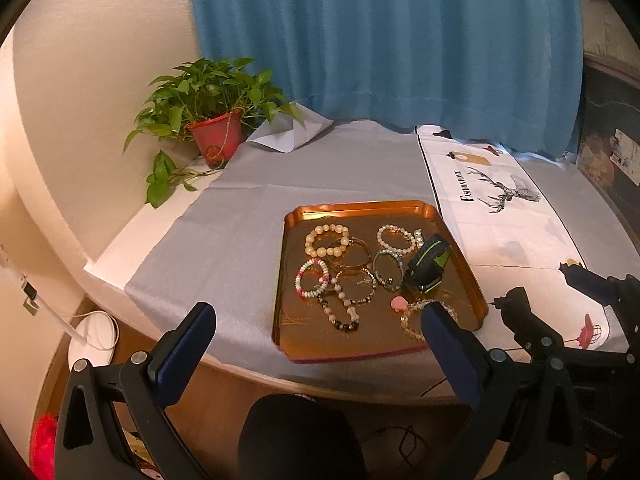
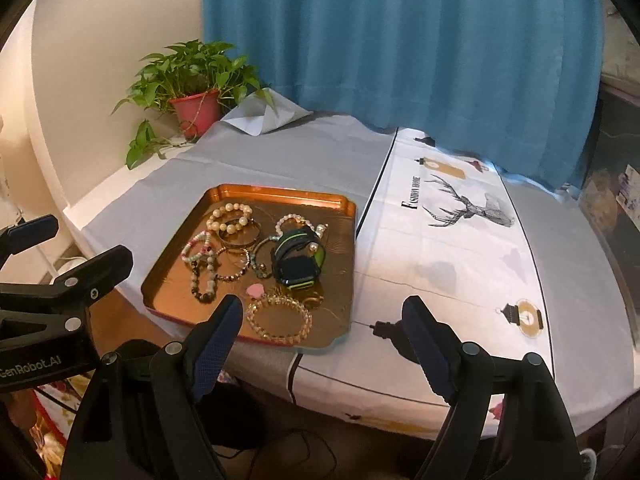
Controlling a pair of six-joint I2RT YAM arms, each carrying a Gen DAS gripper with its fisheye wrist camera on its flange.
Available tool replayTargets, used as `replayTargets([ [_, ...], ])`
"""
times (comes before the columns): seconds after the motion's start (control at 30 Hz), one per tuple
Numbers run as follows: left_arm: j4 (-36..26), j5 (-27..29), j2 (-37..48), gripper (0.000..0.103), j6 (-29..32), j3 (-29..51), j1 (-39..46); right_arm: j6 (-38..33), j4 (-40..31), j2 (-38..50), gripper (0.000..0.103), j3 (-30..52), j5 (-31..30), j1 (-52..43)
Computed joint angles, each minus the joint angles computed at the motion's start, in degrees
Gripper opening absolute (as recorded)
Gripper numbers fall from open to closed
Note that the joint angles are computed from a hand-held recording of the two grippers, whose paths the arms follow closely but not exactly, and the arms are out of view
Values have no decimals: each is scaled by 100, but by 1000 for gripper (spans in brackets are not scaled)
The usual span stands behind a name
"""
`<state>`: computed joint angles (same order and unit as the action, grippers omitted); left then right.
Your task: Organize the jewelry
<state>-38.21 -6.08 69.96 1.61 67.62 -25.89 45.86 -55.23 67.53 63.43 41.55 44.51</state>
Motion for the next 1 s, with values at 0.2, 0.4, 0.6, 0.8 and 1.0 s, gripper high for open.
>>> replayTargets([
  [0.2, -86, -36, -249, 102, -27, -72, 14, 315, -325, -32, 82, 73, 210, 322],
  [0.4, -104, -54, -335, 102, -16, -83, 28, 512, -555, -87, 82, 127, 329, 465],
  [0.6, -129, -111, -386, 102, -21, -73, -8, 620, -737, -113, 82, 196, 435, 564],
  [0.8, -173, -140, -417, 102, 73, -30, -36, 647, -771, -105, 83, 218, 450, 584],
  [1.0, -133, -231, -468, 102, 54, -59, -85, 658, -791, -107, 83, 228, 453, 595],
])
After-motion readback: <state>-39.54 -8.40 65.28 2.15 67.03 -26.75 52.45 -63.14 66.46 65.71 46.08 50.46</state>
